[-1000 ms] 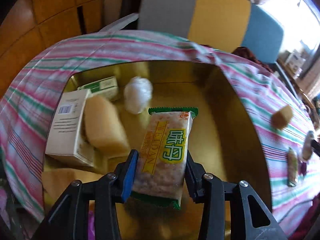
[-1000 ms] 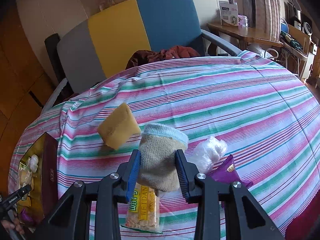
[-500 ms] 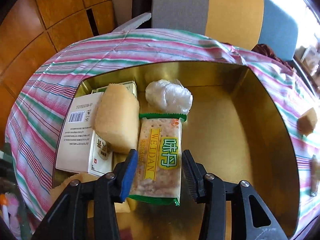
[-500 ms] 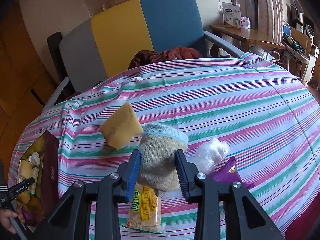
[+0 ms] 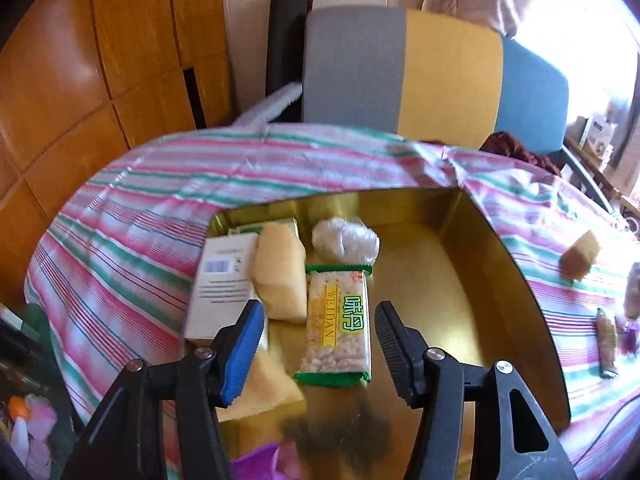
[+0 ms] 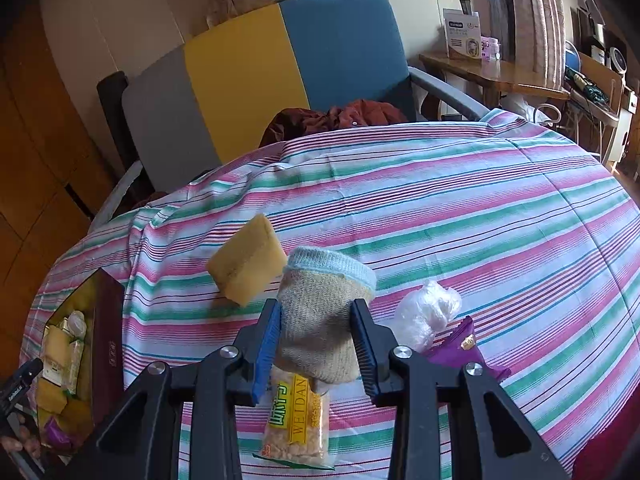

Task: Organize objects
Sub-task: 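Carry the beige rolled towel into the gold tray and release it with the right tool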

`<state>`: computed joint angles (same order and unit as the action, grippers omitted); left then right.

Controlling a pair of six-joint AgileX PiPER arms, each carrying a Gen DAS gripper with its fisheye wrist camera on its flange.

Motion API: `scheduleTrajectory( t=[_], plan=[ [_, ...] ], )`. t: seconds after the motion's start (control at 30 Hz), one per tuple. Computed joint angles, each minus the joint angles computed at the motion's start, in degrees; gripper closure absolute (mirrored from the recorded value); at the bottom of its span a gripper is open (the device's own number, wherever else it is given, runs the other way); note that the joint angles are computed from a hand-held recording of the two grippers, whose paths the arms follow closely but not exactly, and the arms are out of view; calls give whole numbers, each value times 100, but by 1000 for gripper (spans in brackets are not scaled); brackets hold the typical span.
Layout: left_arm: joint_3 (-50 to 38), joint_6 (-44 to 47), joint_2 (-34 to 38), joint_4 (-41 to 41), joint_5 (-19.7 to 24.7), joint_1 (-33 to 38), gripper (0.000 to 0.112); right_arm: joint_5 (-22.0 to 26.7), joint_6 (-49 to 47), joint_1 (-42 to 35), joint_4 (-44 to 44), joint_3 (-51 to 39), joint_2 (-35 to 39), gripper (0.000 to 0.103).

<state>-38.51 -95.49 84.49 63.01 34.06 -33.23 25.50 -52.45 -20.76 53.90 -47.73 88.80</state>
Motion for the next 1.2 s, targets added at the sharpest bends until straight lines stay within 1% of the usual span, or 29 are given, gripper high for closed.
scheduleTrajectory(
  t=[0.07, 0.2, 0.3, 0.47, 0.63, 0.77, 0.9, 1.03, 1.13, 1.2],
  plan=[
    [131, -76, -224, 136, 94, -81, 52, -26, 204, 138, -171, 3, -131, 68],
    [355, -260, -589, 344, 295, -272, 51, 157, 440, 415, -322, 19, -424, 68],
    [487, -308, -782, 363, 297, -302, 51, 336, 592, 736, -403, 18, -674, 67],
    [678, -407, -995, 397, 209, -270, 51, 448, 1077, 1611, -686, -67, -983, 67],
    [846, -514, -1219, 449, 190, -280, 49, 613, 1439, 2638, -858, -322, -937, 67],
    [972, -474, -1390, 402, 33, -104, 47, 688, 1989, 3580, -1260, -659, -537, 67],
    [1139, -279, -1780, 270, -160, 238, 47, 736, 2719, 4538, -1803, -1100, 144, 67],
    [1354, 119, -2281, 61, -261, 799, 47, 729, 3226, 5329, -2132, -1613, 978, 67],
    [1485, 473, -2481, -161, -413, 1303, 47, 688, 3615, 5801, -2358, -1921, 1572, 67],
    [1583, 708, -2560, -316, -546, 1594, 47, 739, 3556, 6015, -2210, -2078, 1884, 67]
  ],
)
